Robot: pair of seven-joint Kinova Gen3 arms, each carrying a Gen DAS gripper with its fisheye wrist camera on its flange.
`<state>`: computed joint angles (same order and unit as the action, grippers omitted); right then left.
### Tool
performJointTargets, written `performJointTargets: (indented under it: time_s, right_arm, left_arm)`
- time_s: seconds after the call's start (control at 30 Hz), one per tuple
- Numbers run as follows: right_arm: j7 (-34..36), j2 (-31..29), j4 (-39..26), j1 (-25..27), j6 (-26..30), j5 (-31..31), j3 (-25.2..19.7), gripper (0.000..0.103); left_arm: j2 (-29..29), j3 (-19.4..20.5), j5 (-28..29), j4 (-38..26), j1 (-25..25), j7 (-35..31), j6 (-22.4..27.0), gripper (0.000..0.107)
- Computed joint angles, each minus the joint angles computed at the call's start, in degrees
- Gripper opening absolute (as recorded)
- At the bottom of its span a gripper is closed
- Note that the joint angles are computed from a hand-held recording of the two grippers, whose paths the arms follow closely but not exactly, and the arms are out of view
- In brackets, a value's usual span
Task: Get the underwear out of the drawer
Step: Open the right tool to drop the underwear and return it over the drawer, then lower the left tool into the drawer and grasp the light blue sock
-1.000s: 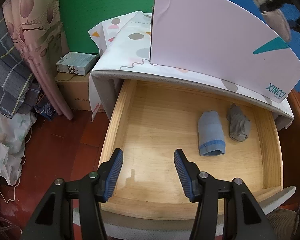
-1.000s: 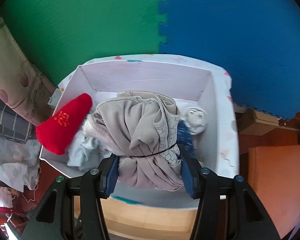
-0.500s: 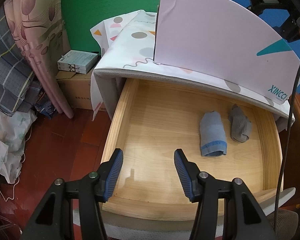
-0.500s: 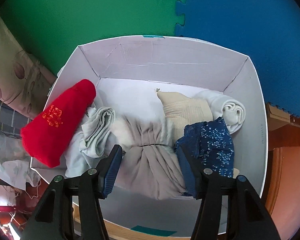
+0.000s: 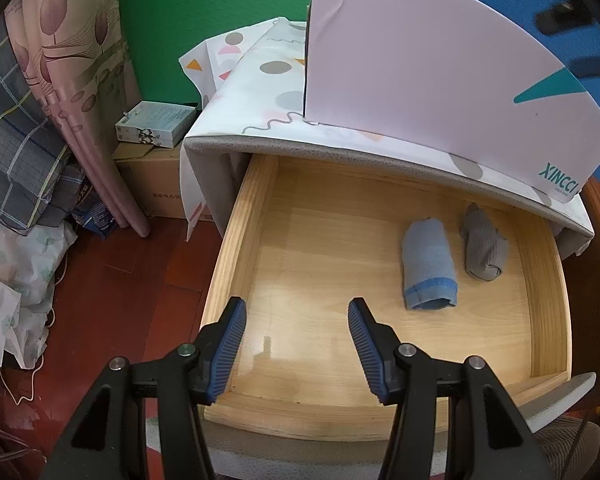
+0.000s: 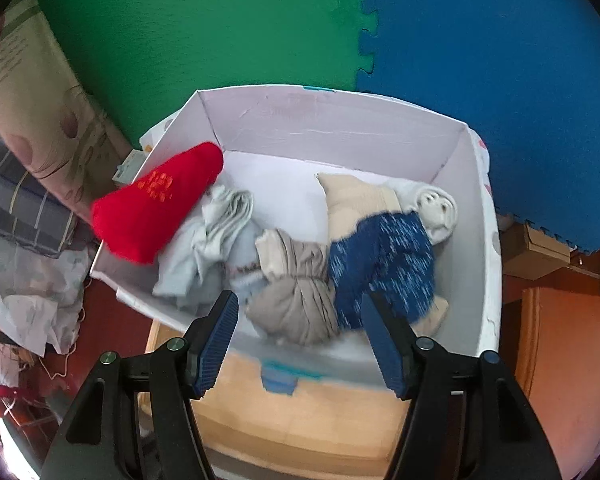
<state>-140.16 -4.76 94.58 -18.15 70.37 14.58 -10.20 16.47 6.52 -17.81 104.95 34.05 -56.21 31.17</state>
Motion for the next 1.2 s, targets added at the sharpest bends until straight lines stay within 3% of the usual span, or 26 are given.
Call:
performJointTargets:
  time_s: [0.33, 0.5, 0.83, 1.07, 1.2]
  right_arm:
    - [-2.2, -8.4, 8.99, -0.21, 1.41, -1.43, -4.28, 0.062]
    - [-3.2, -10.69, 15.04, 0.36, -0.71, -3.86, -5.05, 0.062]
    - [-8.37, -9.2, 31.61, 0.81, -15.56, -7.52, -5.26, 0.062]
    - [-8.64, -6.05, 37.08, 0.15, -21.09, -9.01, -3.88, 0.062]
    - [-5.43, -6.19, 39.87, 0.56, -24.12, -12.97, -0.51, 0.062]
  left_arm:
    - [0.73, -0.8, -3.93, -1.0, 2.74, 3.16, 2.06, 0.054]
    - [1.06, -0.64, -4.7, -1.5, 3.14, 3.99, 3.14, 0.054]
    - [1.8, -0.29, -6.3, -2.56, 4.2, 4.85, 4.82, 0.054]
    - [2.77, 0.27, -5.3, -3.89, 4.17, 3.52, 6.45, 0.054]
    - [3.56, 0.32, -4.67, -4.99, 4.23, 2.79, 7.47, 0.054]
